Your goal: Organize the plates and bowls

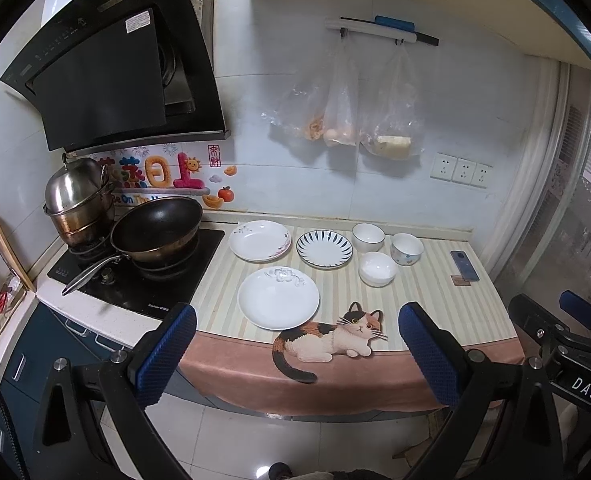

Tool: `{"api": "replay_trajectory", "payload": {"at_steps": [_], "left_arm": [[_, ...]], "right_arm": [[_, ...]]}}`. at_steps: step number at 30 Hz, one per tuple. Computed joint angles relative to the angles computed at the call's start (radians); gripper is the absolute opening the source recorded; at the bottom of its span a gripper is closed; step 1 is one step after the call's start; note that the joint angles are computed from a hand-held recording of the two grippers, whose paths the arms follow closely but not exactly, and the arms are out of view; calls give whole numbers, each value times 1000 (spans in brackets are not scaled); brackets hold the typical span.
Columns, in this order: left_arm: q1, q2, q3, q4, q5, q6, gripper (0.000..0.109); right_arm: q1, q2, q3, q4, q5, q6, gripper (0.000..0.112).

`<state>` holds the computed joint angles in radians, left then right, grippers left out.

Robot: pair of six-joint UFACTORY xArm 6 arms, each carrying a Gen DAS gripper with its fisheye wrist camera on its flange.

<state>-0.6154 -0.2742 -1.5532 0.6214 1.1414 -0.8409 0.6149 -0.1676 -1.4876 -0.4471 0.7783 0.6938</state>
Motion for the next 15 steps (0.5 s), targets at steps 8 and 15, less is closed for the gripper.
{"api": "replay_trajectory", "payload": {"at_steps": [8,15], "left_arm": [[-4,-1,2,0,-1,-7,103],[-12,2,-1,7,4,-12,103]], "right_arm": [[-1,-6,8,-1,-1,3,103],[-6,-12,14,8,-4,-4,103]]}}
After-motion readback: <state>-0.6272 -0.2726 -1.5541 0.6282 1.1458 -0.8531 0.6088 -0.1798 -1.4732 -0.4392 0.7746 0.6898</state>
